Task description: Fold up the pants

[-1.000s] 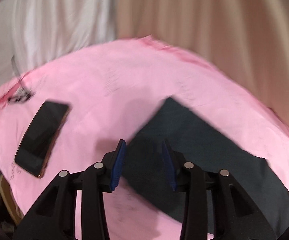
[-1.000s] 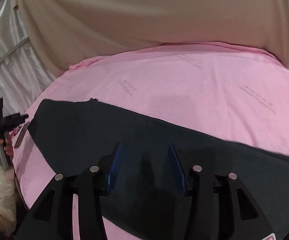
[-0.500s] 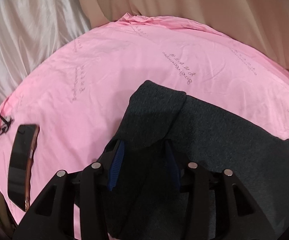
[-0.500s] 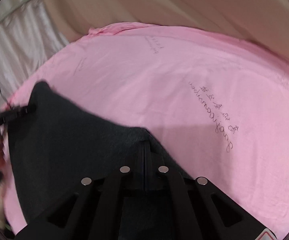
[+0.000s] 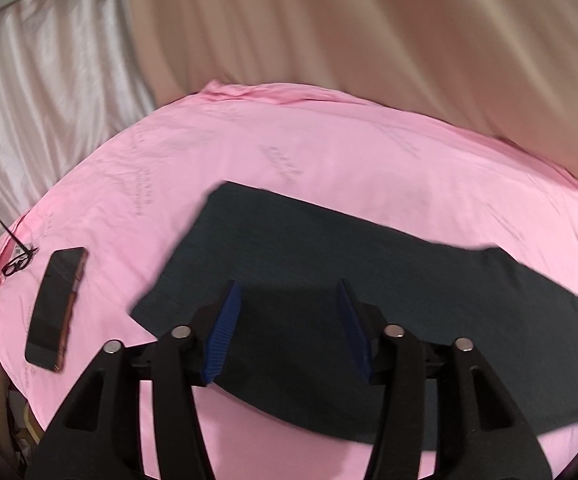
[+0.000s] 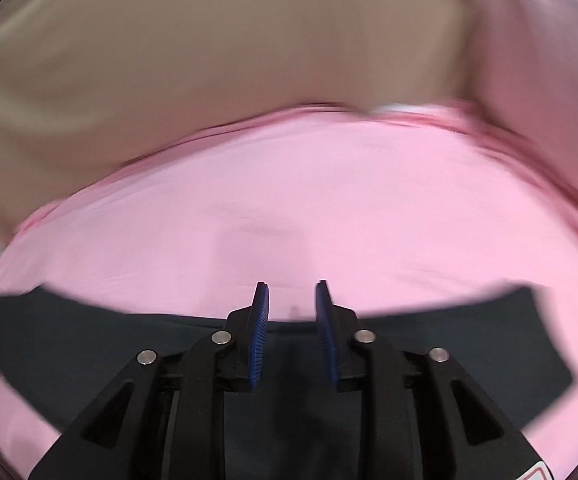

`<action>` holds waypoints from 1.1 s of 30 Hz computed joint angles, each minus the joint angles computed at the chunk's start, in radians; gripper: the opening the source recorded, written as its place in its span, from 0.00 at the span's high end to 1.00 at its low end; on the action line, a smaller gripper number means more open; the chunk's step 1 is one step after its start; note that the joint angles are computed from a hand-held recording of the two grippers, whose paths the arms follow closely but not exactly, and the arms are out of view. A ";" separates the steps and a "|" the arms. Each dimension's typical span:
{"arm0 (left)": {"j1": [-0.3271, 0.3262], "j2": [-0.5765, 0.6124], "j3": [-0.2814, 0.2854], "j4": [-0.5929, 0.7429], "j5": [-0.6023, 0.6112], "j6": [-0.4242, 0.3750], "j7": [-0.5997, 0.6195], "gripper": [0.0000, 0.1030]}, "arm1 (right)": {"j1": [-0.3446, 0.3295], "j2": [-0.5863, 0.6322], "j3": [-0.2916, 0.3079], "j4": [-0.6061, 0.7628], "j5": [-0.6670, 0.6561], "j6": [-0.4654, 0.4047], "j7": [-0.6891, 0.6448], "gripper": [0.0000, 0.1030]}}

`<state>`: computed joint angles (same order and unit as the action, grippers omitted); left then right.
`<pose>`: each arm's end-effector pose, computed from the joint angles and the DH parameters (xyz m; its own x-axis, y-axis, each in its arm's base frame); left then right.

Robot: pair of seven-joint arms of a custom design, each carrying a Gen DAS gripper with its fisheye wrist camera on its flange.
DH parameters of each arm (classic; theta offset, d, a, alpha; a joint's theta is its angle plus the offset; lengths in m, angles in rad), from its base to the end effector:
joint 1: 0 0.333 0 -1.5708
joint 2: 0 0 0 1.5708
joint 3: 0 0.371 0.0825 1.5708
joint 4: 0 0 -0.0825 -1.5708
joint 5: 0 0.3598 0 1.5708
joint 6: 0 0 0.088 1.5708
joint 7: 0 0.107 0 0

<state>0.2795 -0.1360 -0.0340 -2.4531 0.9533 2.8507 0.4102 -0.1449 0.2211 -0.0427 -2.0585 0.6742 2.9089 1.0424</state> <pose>0.4633 0.0705 0.4639 0.5386 -0.8412 -0.0482 -0.6668 -0.3906 -0.6347 0.5966 -0.1501 0.4609 -0.1952 -0.9632 -0.1848 -0.7465 0.2682 -0.6090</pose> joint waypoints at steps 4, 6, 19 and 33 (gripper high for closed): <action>-0.070 0.023 -0.041 0.022 -0.084 -0.021 0.029 0.45 | -0.083 0.055 -0.079 0.051 -0.085 -0.062 0.050 0.53; -0.104 0.061 -0.060 0.052 -0.105 -0.033 0.026 0.45 | -0.175 0.086 -0.015 0.103 0.026 -0.143 -0.076 0.53; -0.258 0.280 -0.033 0.248 -0.074 -0.282 -0.020 0.43 | -0.113 0.189 -0.044 0.225 0.045 -0.260 -0.213 0.94; -0.267 0.184 -0.043 0.189 -0.052 -0.207 -0.047 0.40 | -0.111 -0.012 -0.060 -0.046 0.182 -0.179 -0.276 0.70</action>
